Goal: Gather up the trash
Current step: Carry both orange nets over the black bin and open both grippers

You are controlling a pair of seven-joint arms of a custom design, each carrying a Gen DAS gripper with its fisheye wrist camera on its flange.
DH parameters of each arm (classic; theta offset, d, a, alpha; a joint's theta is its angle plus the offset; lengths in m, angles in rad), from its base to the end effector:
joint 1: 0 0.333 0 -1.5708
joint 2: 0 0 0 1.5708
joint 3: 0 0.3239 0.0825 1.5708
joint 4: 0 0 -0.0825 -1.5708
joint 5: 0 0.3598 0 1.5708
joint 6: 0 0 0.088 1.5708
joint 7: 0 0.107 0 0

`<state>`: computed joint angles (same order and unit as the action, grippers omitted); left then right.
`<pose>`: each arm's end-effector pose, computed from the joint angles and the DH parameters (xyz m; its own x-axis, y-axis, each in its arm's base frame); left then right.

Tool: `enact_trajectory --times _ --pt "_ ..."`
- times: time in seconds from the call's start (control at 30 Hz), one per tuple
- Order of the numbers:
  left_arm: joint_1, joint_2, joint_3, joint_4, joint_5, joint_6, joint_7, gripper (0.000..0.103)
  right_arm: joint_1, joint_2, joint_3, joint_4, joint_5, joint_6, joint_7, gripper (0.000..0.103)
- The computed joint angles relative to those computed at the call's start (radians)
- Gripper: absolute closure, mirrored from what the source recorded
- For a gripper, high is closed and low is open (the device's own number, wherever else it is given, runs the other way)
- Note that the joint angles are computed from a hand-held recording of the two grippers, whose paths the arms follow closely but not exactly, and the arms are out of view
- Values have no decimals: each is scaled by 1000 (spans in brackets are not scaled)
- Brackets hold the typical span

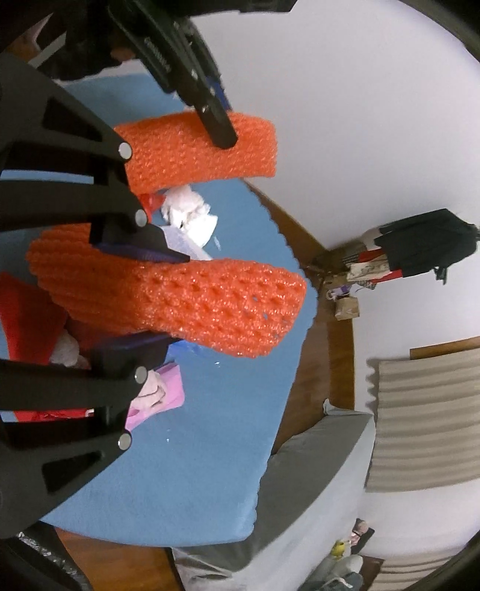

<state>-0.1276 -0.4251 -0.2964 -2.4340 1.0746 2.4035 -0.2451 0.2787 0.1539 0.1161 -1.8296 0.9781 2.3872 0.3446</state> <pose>0.3895 -0.1815 0.5148 0.5563 -0.8177 0.1484 -0.3788 -0.4084 -0.8305 0.5693 0.2411 0.5123 0.8729 -0.4546 -0.1770 -0.4170 -0.5068 -0.7545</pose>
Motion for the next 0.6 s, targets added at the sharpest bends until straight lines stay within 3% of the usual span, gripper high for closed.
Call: enact_trajectory --times 0.6 --pt "-51 175 -26 198 47 110 29 78 -115 -139 -105 -71 31 -68 -1 71"
